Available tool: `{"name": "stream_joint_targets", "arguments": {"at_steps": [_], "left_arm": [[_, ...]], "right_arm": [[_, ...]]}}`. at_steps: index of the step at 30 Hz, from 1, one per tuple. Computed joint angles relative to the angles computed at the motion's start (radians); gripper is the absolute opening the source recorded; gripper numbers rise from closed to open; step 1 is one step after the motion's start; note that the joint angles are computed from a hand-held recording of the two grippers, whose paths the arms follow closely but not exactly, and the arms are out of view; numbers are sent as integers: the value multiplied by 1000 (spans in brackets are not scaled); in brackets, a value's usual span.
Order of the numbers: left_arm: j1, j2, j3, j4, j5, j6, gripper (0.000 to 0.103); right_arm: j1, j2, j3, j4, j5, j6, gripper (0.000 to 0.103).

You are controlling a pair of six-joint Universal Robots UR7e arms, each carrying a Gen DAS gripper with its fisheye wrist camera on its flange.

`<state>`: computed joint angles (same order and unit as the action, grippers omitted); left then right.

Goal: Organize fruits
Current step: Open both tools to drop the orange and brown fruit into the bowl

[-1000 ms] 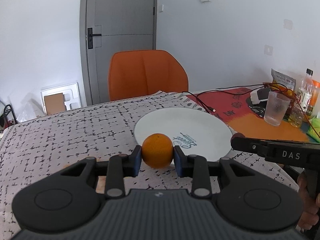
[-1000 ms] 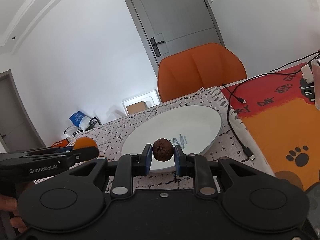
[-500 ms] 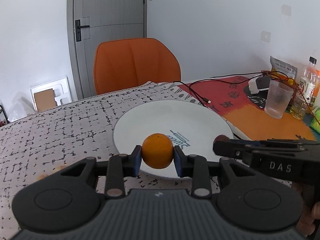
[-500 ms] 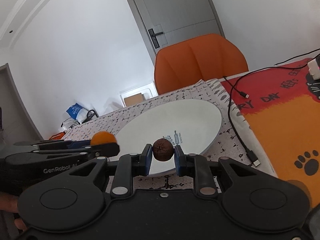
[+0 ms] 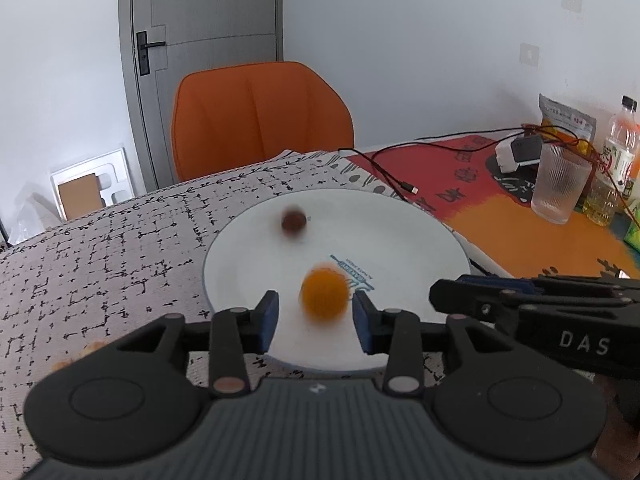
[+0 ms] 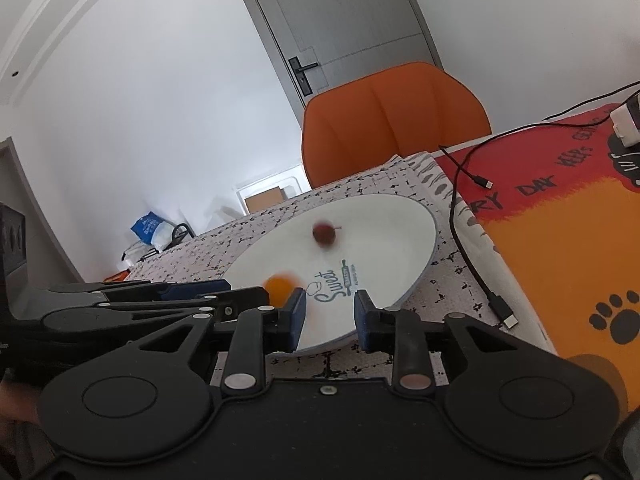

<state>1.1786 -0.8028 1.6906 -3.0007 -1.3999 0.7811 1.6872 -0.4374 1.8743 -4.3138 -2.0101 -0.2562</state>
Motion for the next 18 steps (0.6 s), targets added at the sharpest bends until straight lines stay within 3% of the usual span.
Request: {"name": "stream_joint_targets", "arguments": {"at_steps": [5,7,9,11,13,18], "left_arm": [[7,-22,22,-32,-3,11,59],[10,-38,35,-41,-2,10,61],[18,-57,51,-49,-17,14,66],[27,-71,66,-62,-29,21,76],[33,-84,75,-63,-22,11,78],[51,-111,93,-87,-9,-19,83]], "right_arm": [[8,7,4,-30,-11,6,46],[10,9,7,-37,-14,9,48],[11,11,9,-38,-19,10,60],[15,20,0,-50,-30,7,63],[16,20,-1,-46,-28,11,65],[37,31,-14,-55,-50,-3,81]]}}
